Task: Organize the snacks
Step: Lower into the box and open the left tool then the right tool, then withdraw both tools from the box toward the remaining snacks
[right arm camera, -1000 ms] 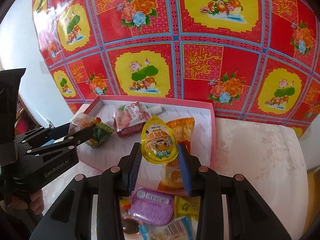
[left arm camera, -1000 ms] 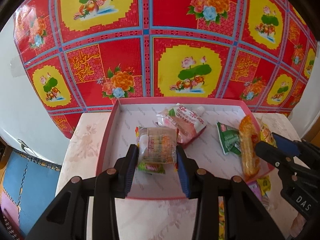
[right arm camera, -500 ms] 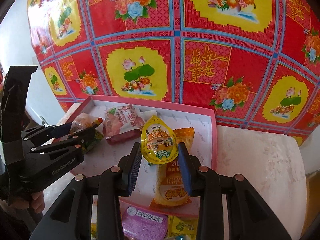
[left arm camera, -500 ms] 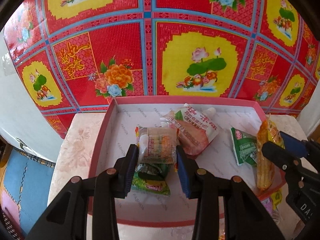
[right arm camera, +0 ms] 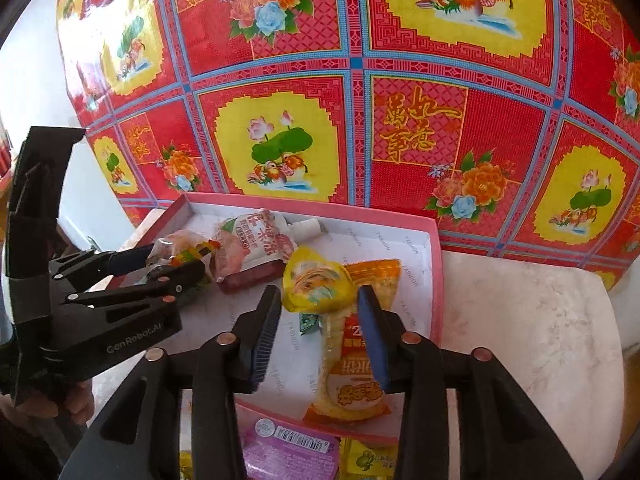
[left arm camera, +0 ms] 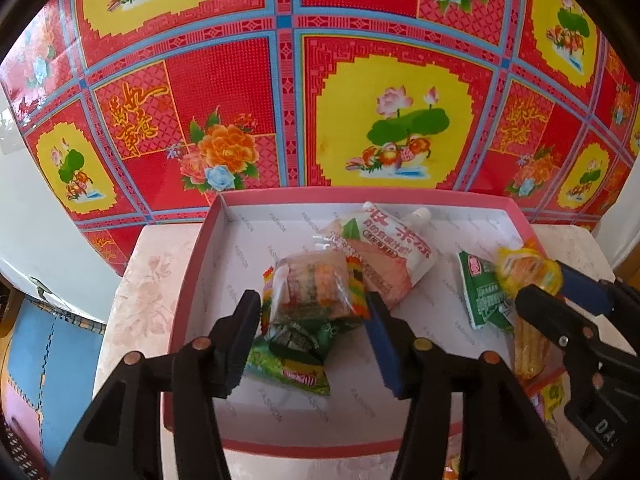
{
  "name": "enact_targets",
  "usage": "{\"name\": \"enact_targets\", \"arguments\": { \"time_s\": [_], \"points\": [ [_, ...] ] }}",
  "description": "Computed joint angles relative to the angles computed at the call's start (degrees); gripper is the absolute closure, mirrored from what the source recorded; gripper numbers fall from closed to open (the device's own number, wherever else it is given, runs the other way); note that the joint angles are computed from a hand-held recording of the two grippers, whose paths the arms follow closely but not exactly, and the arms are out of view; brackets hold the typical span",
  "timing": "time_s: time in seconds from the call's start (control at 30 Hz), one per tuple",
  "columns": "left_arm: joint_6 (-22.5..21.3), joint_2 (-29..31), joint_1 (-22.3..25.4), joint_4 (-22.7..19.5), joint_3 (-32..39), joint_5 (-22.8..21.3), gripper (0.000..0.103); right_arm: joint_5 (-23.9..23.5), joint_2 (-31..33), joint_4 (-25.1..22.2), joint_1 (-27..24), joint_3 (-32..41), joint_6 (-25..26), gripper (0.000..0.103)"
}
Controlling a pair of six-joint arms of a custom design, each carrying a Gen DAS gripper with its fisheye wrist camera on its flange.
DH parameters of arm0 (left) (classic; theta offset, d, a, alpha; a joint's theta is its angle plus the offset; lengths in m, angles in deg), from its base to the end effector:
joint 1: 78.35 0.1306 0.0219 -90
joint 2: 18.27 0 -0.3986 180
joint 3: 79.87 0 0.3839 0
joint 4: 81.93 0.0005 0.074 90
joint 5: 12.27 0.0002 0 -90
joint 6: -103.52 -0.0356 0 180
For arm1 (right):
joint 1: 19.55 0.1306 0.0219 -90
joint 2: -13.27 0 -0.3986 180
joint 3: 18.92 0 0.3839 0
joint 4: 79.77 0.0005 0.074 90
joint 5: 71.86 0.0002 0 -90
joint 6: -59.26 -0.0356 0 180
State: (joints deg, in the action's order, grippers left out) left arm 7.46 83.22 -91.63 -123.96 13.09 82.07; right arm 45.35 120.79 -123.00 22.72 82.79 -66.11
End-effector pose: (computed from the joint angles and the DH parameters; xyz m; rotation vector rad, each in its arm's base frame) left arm 0.5349 -0.1295 0.3796 0.4453 2.4147 -0.1483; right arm 0.4500 0.3864 0.3919 0.0691 2.3084 0.1048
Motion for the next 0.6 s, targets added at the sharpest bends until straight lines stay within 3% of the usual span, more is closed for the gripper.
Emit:
{"name": "enact_targets", "arguments": {
  "time_s": [0.23,0.6],
  "points": [
    [-0.20,-1.20,0.03,-1.40,-0.64,0.73,0.046,-0.11,-1.39,2.26,1.01,-1.35,0.32,0.042],
    [0.09,-3.40,0.90,-2.89,-1.72,2.26,0.046,0.35,-2.89,1.79,2.30,-2.67,-1.39,0.042]
  ]
}}
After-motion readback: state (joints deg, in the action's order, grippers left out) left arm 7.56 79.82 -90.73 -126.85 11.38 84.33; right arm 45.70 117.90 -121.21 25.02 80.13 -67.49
